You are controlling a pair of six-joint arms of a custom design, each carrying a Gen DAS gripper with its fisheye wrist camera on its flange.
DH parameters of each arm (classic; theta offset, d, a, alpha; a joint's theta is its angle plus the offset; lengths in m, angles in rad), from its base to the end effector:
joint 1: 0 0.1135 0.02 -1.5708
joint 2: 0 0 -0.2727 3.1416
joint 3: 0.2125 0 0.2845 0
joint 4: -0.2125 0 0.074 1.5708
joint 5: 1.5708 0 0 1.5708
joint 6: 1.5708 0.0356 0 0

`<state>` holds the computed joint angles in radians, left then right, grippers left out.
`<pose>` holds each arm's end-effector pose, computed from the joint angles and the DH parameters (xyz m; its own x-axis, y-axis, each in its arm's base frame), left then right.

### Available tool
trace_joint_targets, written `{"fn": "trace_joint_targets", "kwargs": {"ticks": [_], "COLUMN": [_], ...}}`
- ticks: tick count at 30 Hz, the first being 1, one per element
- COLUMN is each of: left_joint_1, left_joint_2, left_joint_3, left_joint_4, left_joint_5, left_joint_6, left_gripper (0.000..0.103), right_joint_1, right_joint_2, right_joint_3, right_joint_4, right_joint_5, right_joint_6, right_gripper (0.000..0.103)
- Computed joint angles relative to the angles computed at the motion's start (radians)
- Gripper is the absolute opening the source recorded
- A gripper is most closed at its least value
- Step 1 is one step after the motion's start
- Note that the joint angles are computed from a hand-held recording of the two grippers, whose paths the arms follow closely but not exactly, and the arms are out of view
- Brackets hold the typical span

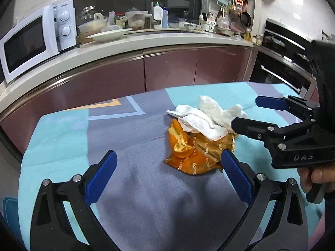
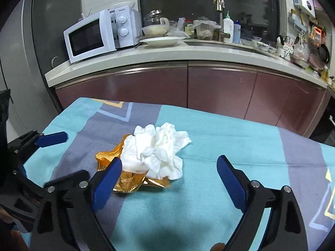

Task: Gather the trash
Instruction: 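Move both tools back over the table toward the tissue and wrapper, then grasp the orange peel with the left gripper while the right gripper grasps the white tissue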

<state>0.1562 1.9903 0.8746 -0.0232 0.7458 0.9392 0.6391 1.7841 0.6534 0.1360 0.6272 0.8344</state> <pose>0.3486 0.0304 0.0482 -0.3954 0.5379 -0.7445 0.8223 0.5685 -0.0260 0.2585 0.1661 0.0678 -0.6197 0.2868 -0.7305 0.3467 0.9351 0.0731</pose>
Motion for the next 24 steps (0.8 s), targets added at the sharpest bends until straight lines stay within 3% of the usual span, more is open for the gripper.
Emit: {"fn": "trace_joint_targets", "kwargs": {"ticks": [2,8,10,15,16,24], "left_joint_1": [-0.023,-0.063,-0.078,-0.132,-0.138,-0.147], "left_joint_2": [0.025,0.095,0.103,0.143,0.149,0.159], "left_joint_3": [0.011,0.073,0.081,0.131,0.139,0.165], "left_joint_4": [0.016,-0.005,-0.009,-0.058,-0.062,-0.100], "left_joint_5": [-0.025,-0.066,-0.074,-0.135,-0.138,-0.130], "left_joint_6": [0.001,-0.025,-0.026,-0.024,-0.031,-0.034], "left_gripper": [0.071,0.068,0.064,0.038,0.037,0.018], "right_joint_1": [-0.020,-0.071,-0.089,-0.125,-0.130,-0.141], "right_joint_2": [0.018,0.067,0.086,0.112,0.117,0.118], "right_joint_3": [0.006,0.002,0.006,0.004,0.005,-0.030], "right_joint_4": [0.017,0.078,0.094,0.131,0.135,0.206], "right_joint_5": [-0.026,-0.087,-0.114,-0.176,-0.188,-0.222], "right_joint_6": [-0.014,-0.028,-0.035,-0.042,-0.045,-0.045], "right_gripper": [0.070,0.059,0.048,0.023,0.019,0.006]}}
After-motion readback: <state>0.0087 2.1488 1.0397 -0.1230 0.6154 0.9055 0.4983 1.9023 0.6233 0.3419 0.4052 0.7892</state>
